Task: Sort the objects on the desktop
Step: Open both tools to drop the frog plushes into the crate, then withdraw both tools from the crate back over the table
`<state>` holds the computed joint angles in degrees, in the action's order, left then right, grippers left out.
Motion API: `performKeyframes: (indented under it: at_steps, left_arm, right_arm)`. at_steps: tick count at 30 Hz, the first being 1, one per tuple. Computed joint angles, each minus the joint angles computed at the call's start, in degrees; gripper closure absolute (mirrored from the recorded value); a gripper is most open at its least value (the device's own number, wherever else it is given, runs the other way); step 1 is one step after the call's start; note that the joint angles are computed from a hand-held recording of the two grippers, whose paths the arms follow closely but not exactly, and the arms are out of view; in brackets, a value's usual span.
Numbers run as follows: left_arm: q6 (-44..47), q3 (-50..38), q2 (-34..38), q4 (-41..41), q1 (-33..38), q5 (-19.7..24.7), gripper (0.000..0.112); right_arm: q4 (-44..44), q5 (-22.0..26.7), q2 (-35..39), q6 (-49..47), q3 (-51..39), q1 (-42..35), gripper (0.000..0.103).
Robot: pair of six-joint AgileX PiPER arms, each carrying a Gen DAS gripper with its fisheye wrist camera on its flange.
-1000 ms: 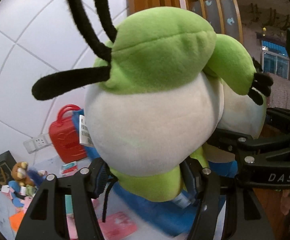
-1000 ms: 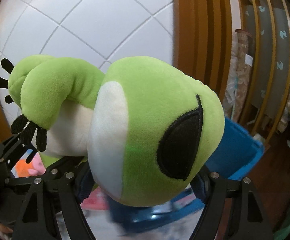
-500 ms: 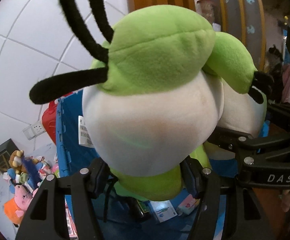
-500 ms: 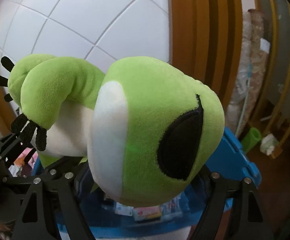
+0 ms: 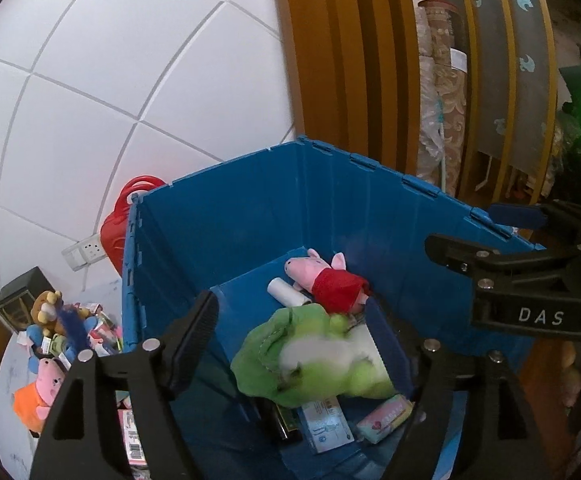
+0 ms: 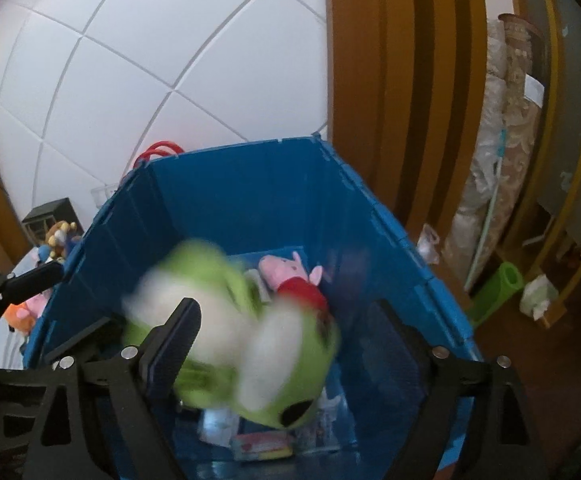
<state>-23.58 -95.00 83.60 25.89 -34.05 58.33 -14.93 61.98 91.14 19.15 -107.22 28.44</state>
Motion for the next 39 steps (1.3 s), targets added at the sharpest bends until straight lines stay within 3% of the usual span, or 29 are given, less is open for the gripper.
performKeyframes:
  at_steps: [11, 26, 34, 39]
  left_arm:
    - [-4.8, 1.0, -0.2, 2.7, -1.8, 1.9, 0.035]
    - [-9.2, 8.0, -7.4, 4.5, -4.4, 4.8, 0.035]
    - [-8.5, 13.9, -16.5, 5.2, -1.0, 5.4, 0.035]
    - [-2.8, 18.3, -23.6, 1.2, 8.6, 4.2, 0.035]
  right_arm:
    - [-0.4, -0.7, -1.2, -2.0, 3.4, -0.9, 0.001]
    - [-10.7, -0.1, -6.2, 4.8, 13.2, 5.2, 0.001]
    - [-13.5, 0.8, -6.9, 9.8, 12.6, 12.2, 0.0]
    - [-17.4, 2.2, -3.9, 14.2, 7.5, 20.8, 0.0]
